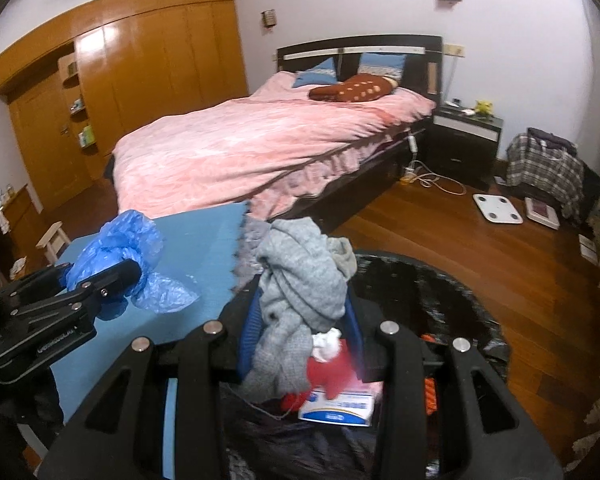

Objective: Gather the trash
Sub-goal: 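Carry the blue bag and grey cloth over the black bin, then open both tools to drop the bag and cloth into the bin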

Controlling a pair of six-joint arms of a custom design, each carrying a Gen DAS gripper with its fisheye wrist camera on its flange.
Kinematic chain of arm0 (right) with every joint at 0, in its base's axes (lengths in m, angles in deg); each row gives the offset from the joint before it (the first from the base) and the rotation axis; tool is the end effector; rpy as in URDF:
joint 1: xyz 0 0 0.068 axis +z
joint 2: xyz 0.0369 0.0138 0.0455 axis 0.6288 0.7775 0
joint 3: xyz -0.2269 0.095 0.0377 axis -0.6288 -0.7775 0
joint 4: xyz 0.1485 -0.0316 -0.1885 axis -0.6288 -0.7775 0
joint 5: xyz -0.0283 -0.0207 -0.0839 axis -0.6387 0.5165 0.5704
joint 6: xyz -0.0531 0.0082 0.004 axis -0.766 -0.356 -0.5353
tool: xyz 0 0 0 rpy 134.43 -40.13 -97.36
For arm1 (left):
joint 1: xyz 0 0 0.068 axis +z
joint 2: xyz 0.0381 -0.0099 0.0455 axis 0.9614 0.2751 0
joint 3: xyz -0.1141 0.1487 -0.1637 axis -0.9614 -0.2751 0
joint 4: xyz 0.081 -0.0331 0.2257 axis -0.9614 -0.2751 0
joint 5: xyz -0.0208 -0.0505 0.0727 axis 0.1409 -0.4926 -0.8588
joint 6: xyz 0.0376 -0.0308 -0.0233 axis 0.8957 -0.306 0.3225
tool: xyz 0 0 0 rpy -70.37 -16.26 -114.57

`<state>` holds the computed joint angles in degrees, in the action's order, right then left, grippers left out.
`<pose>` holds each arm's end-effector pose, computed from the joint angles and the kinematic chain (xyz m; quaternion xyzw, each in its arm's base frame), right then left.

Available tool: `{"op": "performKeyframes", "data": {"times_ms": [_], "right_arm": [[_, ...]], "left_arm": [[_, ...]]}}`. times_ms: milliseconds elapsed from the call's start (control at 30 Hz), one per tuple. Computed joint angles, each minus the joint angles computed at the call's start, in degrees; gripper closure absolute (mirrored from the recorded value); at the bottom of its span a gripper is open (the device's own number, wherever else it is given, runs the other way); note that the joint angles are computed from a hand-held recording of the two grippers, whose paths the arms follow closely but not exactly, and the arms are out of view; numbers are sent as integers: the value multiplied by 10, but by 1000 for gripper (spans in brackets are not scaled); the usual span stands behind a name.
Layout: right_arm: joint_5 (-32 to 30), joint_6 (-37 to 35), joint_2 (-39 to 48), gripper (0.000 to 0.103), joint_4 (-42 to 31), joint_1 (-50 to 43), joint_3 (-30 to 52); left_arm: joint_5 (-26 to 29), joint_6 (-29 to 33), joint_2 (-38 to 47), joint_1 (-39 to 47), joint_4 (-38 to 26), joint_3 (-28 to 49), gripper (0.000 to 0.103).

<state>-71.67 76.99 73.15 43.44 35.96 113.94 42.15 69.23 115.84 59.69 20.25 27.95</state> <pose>0.2949 -0.0019 0.2266 -0.1415 0.8835 0.1254 0.4285 0.2568 -0.0600 0.2306 -0.0249 0.8919 -0.0390 0.4498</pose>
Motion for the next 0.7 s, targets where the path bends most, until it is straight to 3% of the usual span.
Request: {"op": "performKeyframes", "data": {"times_ms": [333,700], "right_arm": [[-13,-35,29,67,13,-83,-2],[-19,-60,118,67,36,-126,29]], "left_arm": [[6,2,92,-59,42,49,58],[30,6,237,-79,78,136,58]]}}
